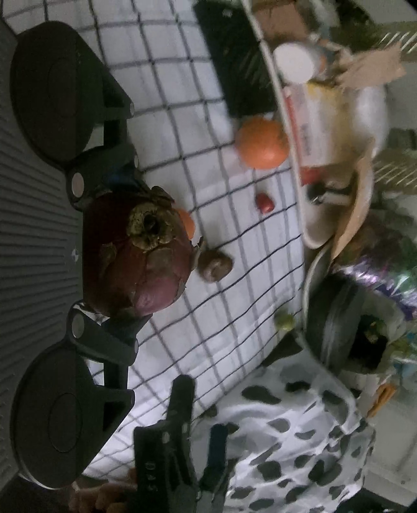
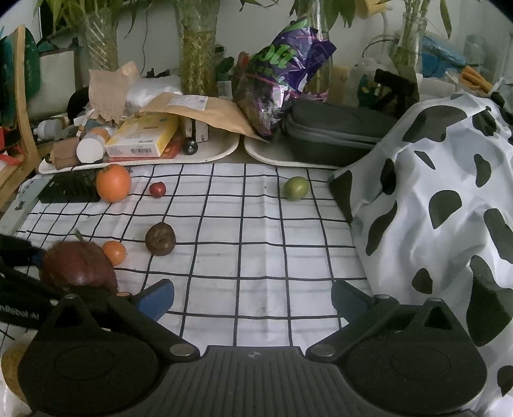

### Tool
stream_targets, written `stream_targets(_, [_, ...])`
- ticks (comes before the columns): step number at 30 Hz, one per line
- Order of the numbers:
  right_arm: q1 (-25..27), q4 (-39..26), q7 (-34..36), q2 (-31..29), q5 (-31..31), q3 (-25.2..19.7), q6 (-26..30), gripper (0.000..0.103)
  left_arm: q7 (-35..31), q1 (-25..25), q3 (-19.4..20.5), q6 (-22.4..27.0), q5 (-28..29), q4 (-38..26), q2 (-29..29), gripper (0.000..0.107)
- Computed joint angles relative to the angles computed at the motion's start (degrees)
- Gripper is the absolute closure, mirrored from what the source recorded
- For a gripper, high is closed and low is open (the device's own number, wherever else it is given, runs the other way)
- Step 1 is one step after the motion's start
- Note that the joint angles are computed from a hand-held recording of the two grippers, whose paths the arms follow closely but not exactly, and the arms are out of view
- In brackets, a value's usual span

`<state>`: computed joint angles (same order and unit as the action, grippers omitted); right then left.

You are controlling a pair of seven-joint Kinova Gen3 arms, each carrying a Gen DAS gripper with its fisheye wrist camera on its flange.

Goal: Organize fruits
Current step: 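Lift the dragon fruit with the left tool while the right tool approaches the small tangerine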

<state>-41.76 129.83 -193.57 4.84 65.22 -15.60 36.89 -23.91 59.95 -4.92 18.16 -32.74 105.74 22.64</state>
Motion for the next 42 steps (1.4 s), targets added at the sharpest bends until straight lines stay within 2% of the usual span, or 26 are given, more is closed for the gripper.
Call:
stream_targets(3, [-0.46, -0.58, 0.31, 0.7, 0.06, -0.21, 0.43, 0.0, 3.45, 2.73, -3.4, 0.54, -2.6, 0.93, -1.07, 0.039])
stream_targets(6, [-1.01, -1.34, 0.84, 1.62, 0.03, -0.11, 0.63, 0.0, 7.84, 4.55, -5.04, 2.3, -7.04, 1.69, -1.91, 0.039])
stream_targets(13, [-2.25, -3.07, 2.74, 3.05, -0.12, 0.52, -0.84, 0.0, 12.58, 2.01, -1.97, 6.05, -12.16, 3.22, -3.53, 0.039])
stream_targets(21, [-2.39, -5.22, 7.51, 5.55, 1.9, 2.28, -7.59, 0.0, 16.85, -1.84, 2.29, 7.99, -16.81, 5.75, -5.61, 0.039])
stream_targets(27, [-2.91, -8.08, 14.69, 8.32, -0.13, 4.19, -12.63, 0.015, 19.08, -5.43, 5.88, 8.25, -19.51, 7.38, -6.81, 0.039])
stream_targets(37, [-6.2, -14.09, 25.42, 13.19, -7.68, 8.88, -13.39, 0.04, 21.46, -9.31, 9.8, 8.69, -22.48, 9.2, -7.99, 0.039])
stream_targets(42, [-7.16, -15.32, 29.08, 14.42, -10.62, 11.67, -15.82, 0.05, 20.79, -10.35, 10.56, 8.39, -22.25, 9.76, -8.1, 0.039])
